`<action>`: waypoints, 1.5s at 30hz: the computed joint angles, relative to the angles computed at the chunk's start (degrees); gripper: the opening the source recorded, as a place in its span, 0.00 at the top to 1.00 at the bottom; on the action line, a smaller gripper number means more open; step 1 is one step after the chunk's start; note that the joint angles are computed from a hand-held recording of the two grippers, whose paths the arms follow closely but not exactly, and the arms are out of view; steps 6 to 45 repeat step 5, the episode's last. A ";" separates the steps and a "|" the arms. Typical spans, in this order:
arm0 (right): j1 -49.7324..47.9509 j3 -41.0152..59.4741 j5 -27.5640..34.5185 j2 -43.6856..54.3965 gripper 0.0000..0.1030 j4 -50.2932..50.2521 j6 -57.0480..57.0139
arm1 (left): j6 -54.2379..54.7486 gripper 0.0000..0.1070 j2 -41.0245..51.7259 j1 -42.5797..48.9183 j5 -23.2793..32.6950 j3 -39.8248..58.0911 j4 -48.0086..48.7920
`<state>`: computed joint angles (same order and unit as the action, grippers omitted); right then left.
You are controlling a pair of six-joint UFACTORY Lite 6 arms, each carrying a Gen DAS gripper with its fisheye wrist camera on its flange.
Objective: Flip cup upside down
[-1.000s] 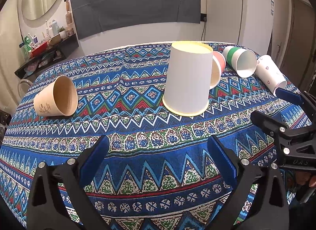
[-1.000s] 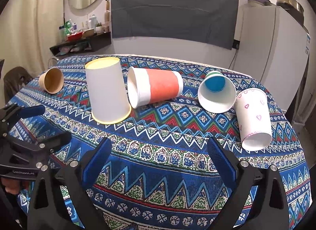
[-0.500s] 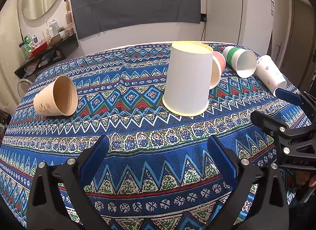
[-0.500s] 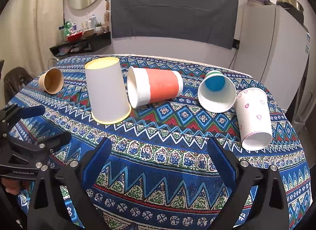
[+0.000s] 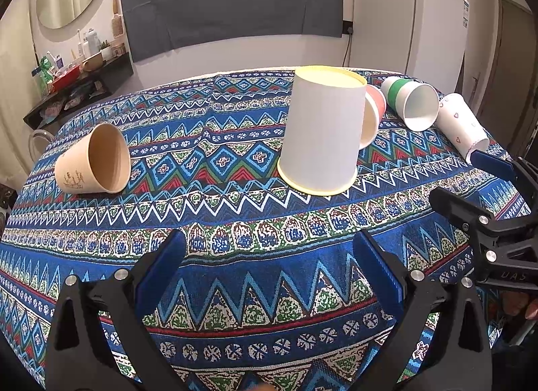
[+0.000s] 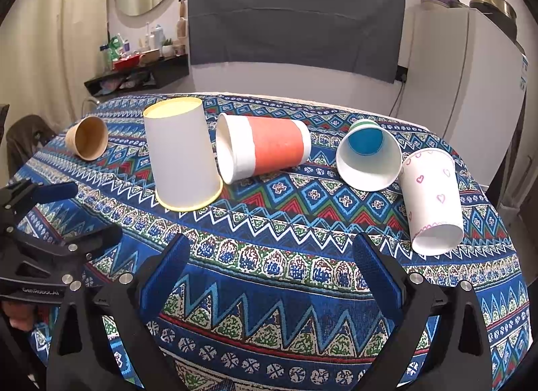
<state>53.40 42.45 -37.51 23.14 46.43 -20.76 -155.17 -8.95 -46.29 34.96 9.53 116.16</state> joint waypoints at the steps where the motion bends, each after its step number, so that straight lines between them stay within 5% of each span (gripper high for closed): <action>1: -0.03 0.00 0.01 0.03 0.10 -0.03 0.06 | -0.70 0.09 0.16 0.26 -0.16 0.02 0.64; 45: -0.11 -0.18 -0.06 0.00 0.10 -0.30 0.23 | -2.15 0.09 -0.53 1.24 -0.75 -0.55 2.21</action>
